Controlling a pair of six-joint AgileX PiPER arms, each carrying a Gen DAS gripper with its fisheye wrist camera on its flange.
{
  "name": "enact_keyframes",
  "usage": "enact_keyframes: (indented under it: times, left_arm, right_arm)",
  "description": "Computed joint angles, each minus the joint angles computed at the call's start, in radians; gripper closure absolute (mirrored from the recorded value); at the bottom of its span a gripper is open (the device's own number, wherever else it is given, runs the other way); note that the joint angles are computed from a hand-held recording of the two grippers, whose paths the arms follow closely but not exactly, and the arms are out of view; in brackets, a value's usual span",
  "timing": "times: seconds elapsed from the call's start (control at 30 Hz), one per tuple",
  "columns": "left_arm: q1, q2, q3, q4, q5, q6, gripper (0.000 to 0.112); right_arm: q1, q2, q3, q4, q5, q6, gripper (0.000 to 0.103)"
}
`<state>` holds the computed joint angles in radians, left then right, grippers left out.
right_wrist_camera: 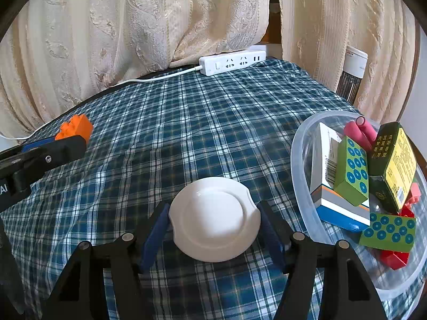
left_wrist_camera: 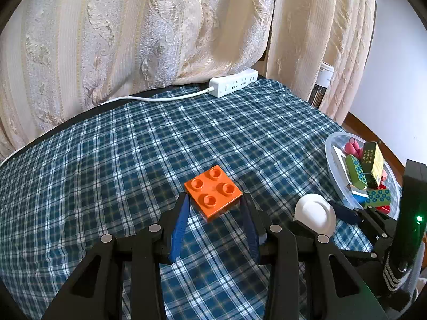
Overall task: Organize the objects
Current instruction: 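Carry the orange brick and white cap over the clear bowl, then lower the orange brick and white cap into the bowl and open both tools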
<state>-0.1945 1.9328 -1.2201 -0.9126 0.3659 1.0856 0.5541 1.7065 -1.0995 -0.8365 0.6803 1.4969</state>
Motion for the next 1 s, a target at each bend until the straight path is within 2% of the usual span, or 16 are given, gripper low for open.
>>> enact_keyframes:
  times: [0.13, 0.27, 0.37, 0.6, 0.77, 1.0]
  left_arm:
    - [-0.004, 0.0, -0.002, 0.003, -0.001, -0.001, 0.072]
    - [-0.021, 0.0, -0.003, 0.023, -0.004, -0.023, 0.072]
    - [-0.046, -0.007, 0.004, 0.035, -0.008, -0.033, 0.072]
    - [-0.134, -0.035, 0.021, 0.072, -0.024, -0.065, 0.072]
    - [-0.206, -0.037, 0.014, 0.134, -0.035, -0.135, 0.072]
    - [-0.312, -0.028, -0.022, 0.24, -0.036, -0.256, 0.072]
  right_arm:
    - [0.006, -0.053, 0.048, -0.007, -0.059, 0.026, 0.034]
    - [0.039, -0.138, 0.114, -0.073, -0.047, 0.122, 0.034]
    - [0.057, -0.22, 0.169, -0.123, -0.012, 0.193, 0.034]
    - [0.072, -0.411, 0.291, -0.205, 0.127, 0.321, 0.034]
    - [0.009, -0.533, 0.39, -0.204, 0.178, 0.348, 0.034]
    - [-0.147, -0.624, 0.49, -0.193, 0.102, 0.323, 0.034]
